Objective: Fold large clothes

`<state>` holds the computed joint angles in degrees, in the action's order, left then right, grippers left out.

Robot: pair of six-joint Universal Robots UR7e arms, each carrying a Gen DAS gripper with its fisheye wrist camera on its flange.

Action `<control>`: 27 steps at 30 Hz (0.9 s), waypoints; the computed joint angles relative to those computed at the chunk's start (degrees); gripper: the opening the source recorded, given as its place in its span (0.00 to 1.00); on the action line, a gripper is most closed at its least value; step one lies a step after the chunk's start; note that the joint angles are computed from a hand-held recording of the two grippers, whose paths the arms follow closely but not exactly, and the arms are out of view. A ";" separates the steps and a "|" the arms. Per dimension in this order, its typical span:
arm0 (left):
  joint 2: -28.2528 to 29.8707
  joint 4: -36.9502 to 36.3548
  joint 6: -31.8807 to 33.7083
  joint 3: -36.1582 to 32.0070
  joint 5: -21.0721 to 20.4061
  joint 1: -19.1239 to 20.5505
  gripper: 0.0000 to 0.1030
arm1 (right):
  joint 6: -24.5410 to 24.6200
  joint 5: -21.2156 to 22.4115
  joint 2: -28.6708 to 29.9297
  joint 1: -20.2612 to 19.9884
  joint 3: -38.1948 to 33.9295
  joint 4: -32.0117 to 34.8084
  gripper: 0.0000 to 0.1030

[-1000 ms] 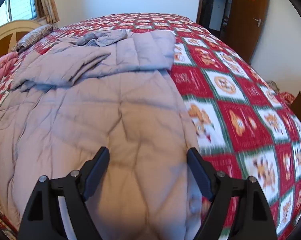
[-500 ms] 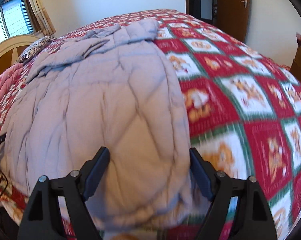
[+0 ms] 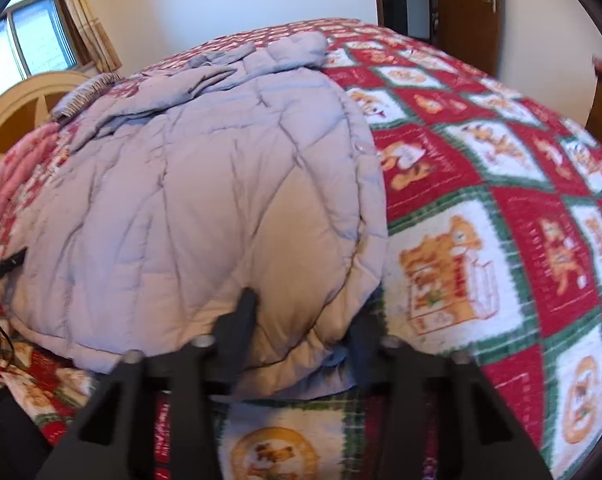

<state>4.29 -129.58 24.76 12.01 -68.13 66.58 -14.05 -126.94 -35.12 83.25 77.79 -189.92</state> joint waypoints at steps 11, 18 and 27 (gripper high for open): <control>-5.84 -6.67 1.06 10.01 -2.64 -0.47 0.14 | 2.30 4.75 -2.22 -0.41 3.80 -2.99 0.13; -9.42 -6.76 -0.31 12.47 -9.09 -0.85 0.11 | 2.96 9.15 -4.86 0.09 7.21 -5.91 0.11; -15.94 -12.14 1.95 19.32 -14.77 -2.26 0.09 | -1.02 12.61 -8.10 3.21 11.06 -14.72 0.10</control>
<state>-11.65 -141.72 26.72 31.34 -82.90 64.32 -15.07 -114.33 -43.22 86.46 88.85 -204.63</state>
